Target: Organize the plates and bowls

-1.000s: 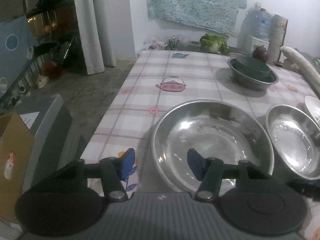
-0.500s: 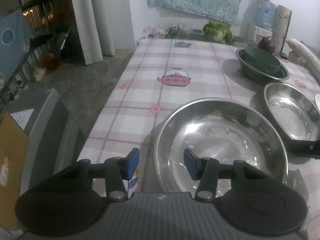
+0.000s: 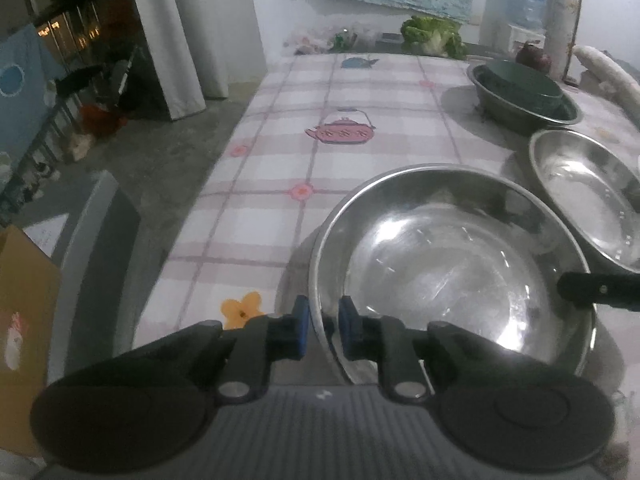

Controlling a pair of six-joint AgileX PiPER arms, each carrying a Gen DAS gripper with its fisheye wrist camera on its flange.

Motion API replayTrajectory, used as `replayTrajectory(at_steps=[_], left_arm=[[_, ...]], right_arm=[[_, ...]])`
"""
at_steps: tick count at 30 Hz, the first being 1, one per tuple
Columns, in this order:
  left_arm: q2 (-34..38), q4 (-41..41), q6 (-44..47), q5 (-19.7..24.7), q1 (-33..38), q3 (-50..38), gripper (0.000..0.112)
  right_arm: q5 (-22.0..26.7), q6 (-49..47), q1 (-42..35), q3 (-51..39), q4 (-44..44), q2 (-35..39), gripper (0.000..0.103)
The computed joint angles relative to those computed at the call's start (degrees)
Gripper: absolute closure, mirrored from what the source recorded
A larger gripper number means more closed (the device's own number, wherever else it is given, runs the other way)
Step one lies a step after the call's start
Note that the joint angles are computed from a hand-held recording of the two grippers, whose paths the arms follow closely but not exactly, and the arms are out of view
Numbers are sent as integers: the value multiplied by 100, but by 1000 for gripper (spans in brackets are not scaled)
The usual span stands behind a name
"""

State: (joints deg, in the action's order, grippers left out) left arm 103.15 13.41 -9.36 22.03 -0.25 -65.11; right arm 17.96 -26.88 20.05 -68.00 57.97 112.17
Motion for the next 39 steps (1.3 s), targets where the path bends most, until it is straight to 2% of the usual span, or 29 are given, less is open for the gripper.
replayTrajectory(at_steps=[3,10,18,23,39], left_arm=[[-159,-324,305,34,13,156,95],[-789,-1260,1191,68,-29,847,95],[-1365,-2244,2121,165,-220,1484,95],[-1265,-2093,1945,170,-345,1420,91],[-930,-2109,1810,270,-310,1106,92]], right_arm=[[-10,438,39,108,-553,-159,93],[178,246,-88,895,-528,-820,92],[16,407,-235,1819,-695,-1603,92],[-162,115,-286,2128,-346,-1763,91],[-344,-582,-294,1961,668,-1397,91]])
